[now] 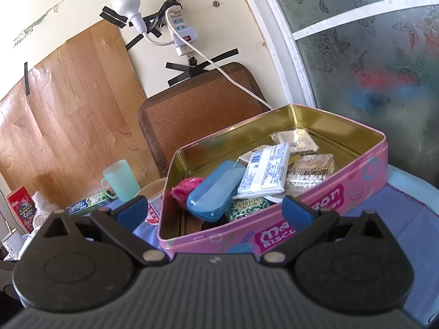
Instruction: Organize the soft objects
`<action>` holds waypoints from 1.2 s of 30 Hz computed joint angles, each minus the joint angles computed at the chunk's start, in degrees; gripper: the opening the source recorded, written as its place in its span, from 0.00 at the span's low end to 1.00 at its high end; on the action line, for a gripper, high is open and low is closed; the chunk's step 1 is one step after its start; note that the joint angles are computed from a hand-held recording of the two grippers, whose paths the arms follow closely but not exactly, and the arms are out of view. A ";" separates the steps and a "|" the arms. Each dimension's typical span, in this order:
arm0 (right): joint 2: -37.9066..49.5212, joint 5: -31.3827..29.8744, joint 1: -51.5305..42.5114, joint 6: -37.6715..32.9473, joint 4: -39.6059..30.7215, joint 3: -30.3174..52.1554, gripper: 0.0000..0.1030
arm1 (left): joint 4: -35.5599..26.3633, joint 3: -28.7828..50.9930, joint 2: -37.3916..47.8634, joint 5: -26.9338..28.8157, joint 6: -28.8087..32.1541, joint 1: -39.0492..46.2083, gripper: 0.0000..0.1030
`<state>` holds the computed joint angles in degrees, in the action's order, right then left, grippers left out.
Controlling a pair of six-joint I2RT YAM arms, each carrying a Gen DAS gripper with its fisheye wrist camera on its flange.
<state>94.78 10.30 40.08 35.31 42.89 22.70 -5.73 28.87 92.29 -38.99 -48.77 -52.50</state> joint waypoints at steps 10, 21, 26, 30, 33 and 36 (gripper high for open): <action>0.27 0.24 0.32 0.02 0.25 -0.02 1.00 | 0.05 0.09 0.18 0.33 0.01 0.10 1.00; 0.14 0.58 0.52 0.23 0.01 0.04 1.00 | -0.02 0.20 0.24 0.47 0.15 0.21 1.00; 0.20 0.34 0.33 0.12 0.14 0.01 1.00 | -0.19 0.44 0.48 0.51 -0.10 0.09 1.00; 0.39 0.18 0.21 0.12 0.28 0.01 1.00 | -0.12 0.54 0.69 0.58 -0.13 0.08 1.00; 0.53 0.03 0.13 0.33 0.29 0.03 1.00 | -0.12 0.54 0.69 0.58 -0.13 0.08 1.00; 0.50 0.03 0.12 0.32 0.39 -0.04 1.00 | -0.04 0.50 0.68 0.60 -0.10 0.11 1.00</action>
<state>95.27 10.33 40.20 35.62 43.28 22.66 -5.76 29.37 92.97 -38.39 -48.86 -52.39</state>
